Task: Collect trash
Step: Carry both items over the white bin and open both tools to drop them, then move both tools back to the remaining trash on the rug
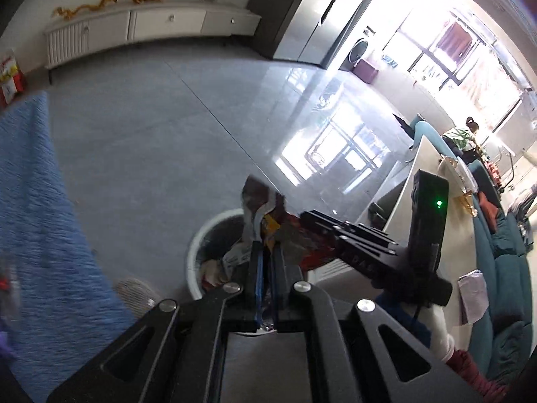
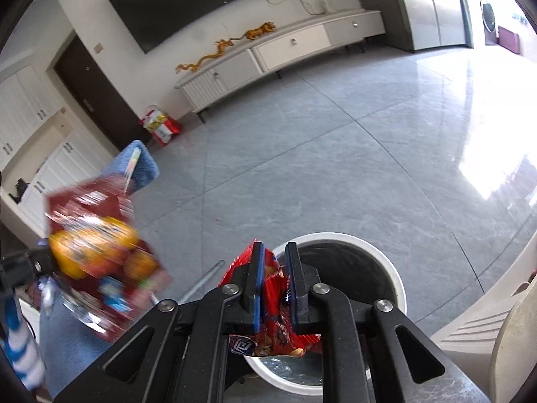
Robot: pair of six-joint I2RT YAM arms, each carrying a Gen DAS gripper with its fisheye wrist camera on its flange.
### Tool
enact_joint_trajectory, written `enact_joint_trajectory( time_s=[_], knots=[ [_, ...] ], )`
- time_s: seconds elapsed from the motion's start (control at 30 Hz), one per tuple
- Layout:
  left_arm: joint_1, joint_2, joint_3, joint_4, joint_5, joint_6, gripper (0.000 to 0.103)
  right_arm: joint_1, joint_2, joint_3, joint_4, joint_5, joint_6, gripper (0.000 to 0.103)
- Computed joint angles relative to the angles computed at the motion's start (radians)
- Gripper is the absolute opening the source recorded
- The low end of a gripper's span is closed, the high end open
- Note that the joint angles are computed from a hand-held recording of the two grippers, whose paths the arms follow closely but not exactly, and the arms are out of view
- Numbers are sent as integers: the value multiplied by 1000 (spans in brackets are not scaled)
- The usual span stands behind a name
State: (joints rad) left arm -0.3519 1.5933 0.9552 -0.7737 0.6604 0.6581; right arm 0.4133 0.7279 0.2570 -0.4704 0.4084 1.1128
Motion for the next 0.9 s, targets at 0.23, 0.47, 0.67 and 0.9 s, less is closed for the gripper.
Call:
enact_joint_trajectory(
  time_s=[0.23,0.47,0.67,0.9],
  knots=[
    [-58,79,-27,63,-18,-70,5,38,20,9,-55,35,64,39],
    [70,-11,-44,-10,14,47,5,167,-11,79,-214,126,181,39],
    [281,-110,-1,-159,77,225,5,374,57,259,-421,280,338,40],
    [605,-72,146,-369,112,510,5,601,235,531,-629,454,488,44]
  ],
)
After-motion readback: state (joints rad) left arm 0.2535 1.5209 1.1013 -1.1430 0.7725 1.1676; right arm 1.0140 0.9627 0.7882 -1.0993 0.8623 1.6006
